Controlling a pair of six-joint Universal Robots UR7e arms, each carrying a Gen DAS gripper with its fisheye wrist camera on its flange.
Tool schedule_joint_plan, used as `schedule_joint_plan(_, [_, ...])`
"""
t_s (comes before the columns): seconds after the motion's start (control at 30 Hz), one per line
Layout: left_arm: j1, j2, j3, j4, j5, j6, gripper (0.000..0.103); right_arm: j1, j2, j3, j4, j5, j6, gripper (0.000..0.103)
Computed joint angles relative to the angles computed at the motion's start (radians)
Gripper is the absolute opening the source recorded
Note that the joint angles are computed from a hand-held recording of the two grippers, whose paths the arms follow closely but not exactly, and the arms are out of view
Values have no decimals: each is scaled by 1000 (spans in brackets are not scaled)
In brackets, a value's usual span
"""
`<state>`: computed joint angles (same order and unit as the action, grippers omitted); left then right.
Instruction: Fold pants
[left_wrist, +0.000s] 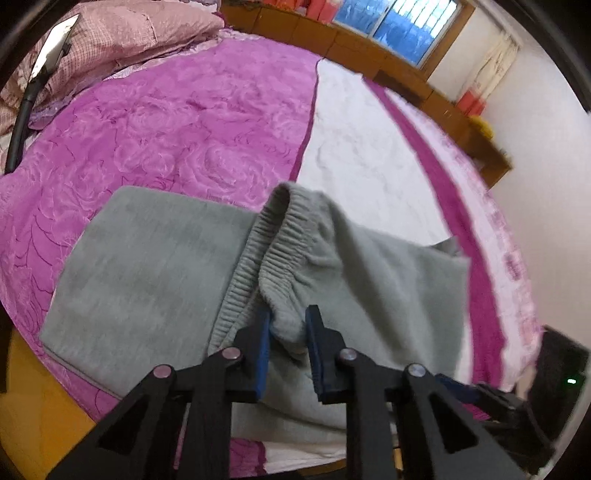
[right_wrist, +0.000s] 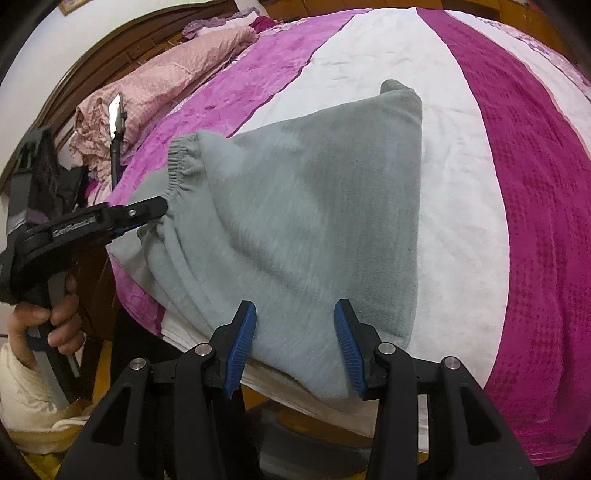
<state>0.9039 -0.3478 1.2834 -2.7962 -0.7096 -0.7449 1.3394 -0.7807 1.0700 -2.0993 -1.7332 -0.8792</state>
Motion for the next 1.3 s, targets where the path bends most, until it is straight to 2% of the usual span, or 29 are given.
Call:
schedule_joint_plan(0.1, [-23, -31, 66, -79, 27, 30, 18, 1, -10, 7, -1, 15, -5, 38])
schedule_joint_plan(0.17, [-26, -45, 93, -76, 28, 13, 18, 2, -16, 18, -9, 14, -19, 38])
schedule_joint_plan(0.2, [-22, -48, 98, -60, 21, -1, 19, 3, -17, 24, -14, 7, -22, 38])
schedule_joint_plan(0.3, [-3, -41, 75, 94, 18, -107, 23, 6, -9, 22, -12, -22, -19, 38])
schedule_joint_plan(0.5, [-11, -16, 48, 123, 58, -54, 28, 35, 2, -3, 10, -84, -85, 38])
schedule_joint_plan(0.67, [-2, -21, 78, 45, 42, -60, 28, 81, 39, -102, 94, -47, -155, 38])
schedule_joint_plan(0.73, [-5, -27, 91, 31, 37, -96, 29, 101, 67, -148, 116, -29, -185, 38])
schedule_joint_plan(0.87, [-9, -28, 92, 25, 50, -153, 32, 134, 152, -260, 172, 17, -310, 38])
schedule_joint_plan(1.0, [-16, -18, 78, 59, 87, -217, 40, 172, 295, -452, 281, -75, -331, 38])
schedule_joint_plan(1.13, [-14, 0, 55, 83, 95, -225, 43, 189, 359, -521, 316, -111, -395, 38])
schedule_joint_plan(1.3, [-5, 3, 75, -4, 74, -194, 43, 210, 436, -618, 387, -195, -479, 38])
